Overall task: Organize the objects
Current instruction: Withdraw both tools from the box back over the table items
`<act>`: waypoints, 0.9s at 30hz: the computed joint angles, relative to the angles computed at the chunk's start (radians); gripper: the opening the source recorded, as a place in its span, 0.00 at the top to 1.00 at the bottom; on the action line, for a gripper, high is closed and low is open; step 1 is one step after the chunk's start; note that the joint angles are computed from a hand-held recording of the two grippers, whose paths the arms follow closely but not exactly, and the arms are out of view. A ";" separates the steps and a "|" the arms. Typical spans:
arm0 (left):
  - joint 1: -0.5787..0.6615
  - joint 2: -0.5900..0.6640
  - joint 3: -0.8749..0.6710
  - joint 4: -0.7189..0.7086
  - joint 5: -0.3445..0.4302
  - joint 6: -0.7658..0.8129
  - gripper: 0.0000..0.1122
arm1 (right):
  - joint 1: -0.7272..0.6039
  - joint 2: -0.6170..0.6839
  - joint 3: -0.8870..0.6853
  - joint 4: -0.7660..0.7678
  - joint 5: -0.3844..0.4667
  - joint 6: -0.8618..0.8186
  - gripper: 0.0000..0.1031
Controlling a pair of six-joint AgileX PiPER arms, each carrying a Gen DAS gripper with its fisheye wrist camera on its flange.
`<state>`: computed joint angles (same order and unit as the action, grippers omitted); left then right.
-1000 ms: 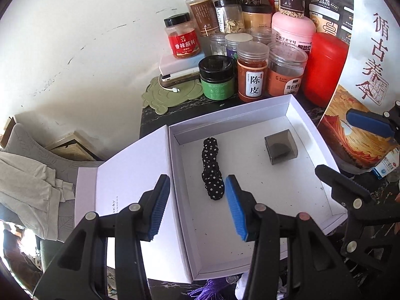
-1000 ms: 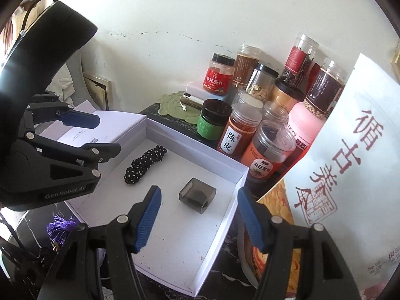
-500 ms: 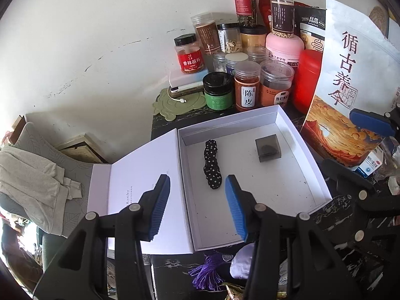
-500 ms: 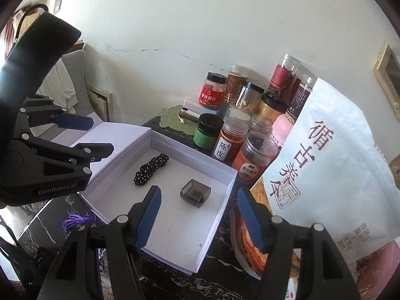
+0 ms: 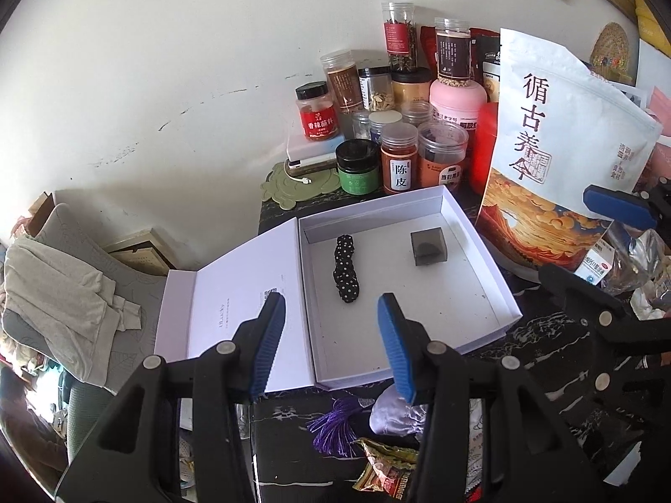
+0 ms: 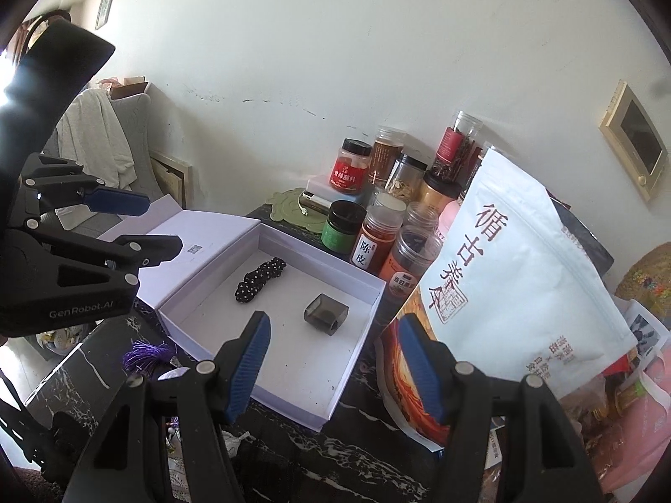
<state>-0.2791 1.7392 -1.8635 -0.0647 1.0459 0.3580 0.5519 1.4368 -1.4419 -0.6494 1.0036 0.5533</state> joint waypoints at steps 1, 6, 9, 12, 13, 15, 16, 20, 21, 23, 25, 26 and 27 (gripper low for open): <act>-0.003 -0.020 0.022 0.005 -0.009 -0.002 0.61 | 0.008 -0.011 0.009 -0.006 0.004 0.009 0.38; -0.019 -0.106 0.112 0.017 -0.028 -0.017 0.59 | 0.052 -0.067 0.059 -0.032 0.029 0.055 0.38; -0.025 -0.170 0.183 0.011 -0.048 -0.020 0.54 | 0.086 -0.106 0.098 -0.053 0.049 0.092 0.38; -0.029 -0.223 0.250 0.006 -0.058 -0.025 0.54 | 0.117 -0.140 0.138 -0.070 0.066 0.127 0.38; -0.031 -0.244 0.277 0.004 -0.062 -0.024 0.53 | 0.134 -0.154 0.155 -0.078 0.076 0.144 0.38; -0.032 -0.276 0.321 0.002 -0.071 -0.026 0.52 | 0.161 -0.176 0.184 -0.090 0.089 0.174 0.38; -0.032 -0.294 0.346 -0.003 -0.075 -0.025 0.51 | 0.178 -0.189 0.198 -0.096 0.100 0.190 0.38; -0.035 -0.373 0.454 0.000 -0.111 -0.033 0.51 | 0.258 -0.229 0.256 -0.136 0.151 0.268 0.37; -0.032 -0.387 0.473 -0.007 -0.112 -0.030 0.51 | 0.276 -0.238 0.268 -0.145 0.162 0.285 0.35; -0.027 -0.419 0.515 -0.018 -0.112 -0.025 0.51 | 0.314 -0.258 0.294 -0.153 0.179 0.319 0.35; -0.025 -0.446 0.550 -0.026 -0.116 -0.022 0.51 | 0.344 -0.274 0.317 -0.159 0.191 0.348 0.35; -0.023 -0.458 0.566 -0.032 -0.118 -0.019 0.51 | 0.361 -0.281 0.328 -0.161 0.199 0.363 0.35; -0.023 -0.476 0.586 -0.036 -0.120 -0.017 0.51 | 0.373 -0.286 0.335 -0.163 0.205 0.374 0.35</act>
<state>-0.3023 1.2634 -1.2773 -0.1010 0.9258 0.3415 0.9253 1.1511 -1.1073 -0.8126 1.2082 0.9271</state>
